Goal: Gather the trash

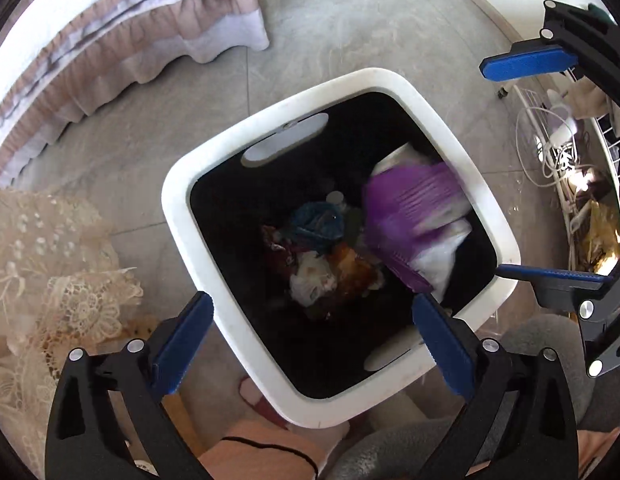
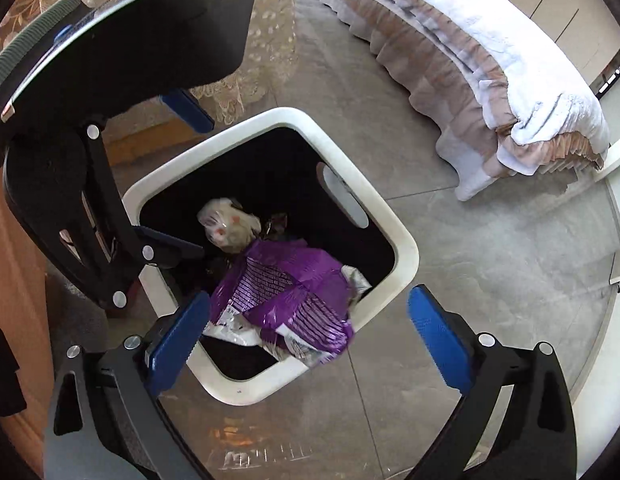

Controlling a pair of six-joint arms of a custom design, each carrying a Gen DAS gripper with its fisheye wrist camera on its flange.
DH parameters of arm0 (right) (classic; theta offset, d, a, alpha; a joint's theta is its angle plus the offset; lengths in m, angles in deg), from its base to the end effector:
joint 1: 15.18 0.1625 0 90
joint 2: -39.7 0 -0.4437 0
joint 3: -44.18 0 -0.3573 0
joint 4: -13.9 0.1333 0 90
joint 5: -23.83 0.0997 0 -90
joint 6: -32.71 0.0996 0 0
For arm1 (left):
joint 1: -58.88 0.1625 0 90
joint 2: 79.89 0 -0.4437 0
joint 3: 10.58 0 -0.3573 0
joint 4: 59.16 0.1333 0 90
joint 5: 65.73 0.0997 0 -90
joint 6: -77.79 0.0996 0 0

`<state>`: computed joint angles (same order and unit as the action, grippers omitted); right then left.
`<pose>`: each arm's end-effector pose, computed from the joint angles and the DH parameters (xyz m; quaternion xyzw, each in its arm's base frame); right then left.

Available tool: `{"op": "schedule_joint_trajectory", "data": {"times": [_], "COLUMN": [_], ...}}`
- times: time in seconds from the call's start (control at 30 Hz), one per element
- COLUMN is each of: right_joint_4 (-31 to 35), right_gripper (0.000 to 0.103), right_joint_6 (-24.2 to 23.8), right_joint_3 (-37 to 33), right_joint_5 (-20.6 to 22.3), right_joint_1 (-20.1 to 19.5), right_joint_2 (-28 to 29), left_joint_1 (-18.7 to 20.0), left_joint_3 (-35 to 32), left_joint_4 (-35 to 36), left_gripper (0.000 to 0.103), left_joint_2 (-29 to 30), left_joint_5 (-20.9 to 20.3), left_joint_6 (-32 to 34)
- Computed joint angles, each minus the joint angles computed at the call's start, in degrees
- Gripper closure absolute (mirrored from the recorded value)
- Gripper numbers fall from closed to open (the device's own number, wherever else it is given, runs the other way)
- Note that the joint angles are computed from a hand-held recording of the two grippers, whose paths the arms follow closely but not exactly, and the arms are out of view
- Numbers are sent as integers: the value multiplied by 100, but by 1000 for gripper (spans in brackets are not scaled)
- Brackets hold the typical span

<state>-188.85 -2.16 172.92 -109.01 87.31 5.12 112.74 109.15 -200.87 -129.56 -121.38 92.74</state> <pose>0.1629 -0.4322 0.0205 0.3150 -0.8650 0.0776 0.3827 -0.1287 -0.4976 0.0554 0.4492 0.8307 0.0961 0.3146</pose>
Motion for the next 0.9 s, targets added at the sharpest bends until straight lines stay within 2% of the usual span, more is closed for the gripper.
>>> {"op": "schedule_joint_trajectory", "data": {"times": [0.07,0.4,0.57,0.7,0.9], "right_joint_4": [-203,-651,-965,-1180,-1379], "right_gripper": [5,5,5,5,5], "right_joint_6": [-120,-159,-313,-164,-4], "right_joint_3": [17,23,-65,-187,-521], "right_joint_5": [-124,-161,-218,-216,-281], "right_joint_1": [78,436,751,1063,1496], "right_joint_2": [96,35,-45,-180,-251], "left_joint_1": [-45,-234,-479,-624,-966], "left_joint_3": [69,334,539,582,877], "left_joint_4": [-77,-620,-954,-1007,-1467], "left_gripper": [5,5,5,5,5], "left_joint_2": [-72,-524,-844,-1303,-2147], "left_joint_5": [-21,71,431,596,1171], "left_joint_6": [83,296,345,124,-32]}}
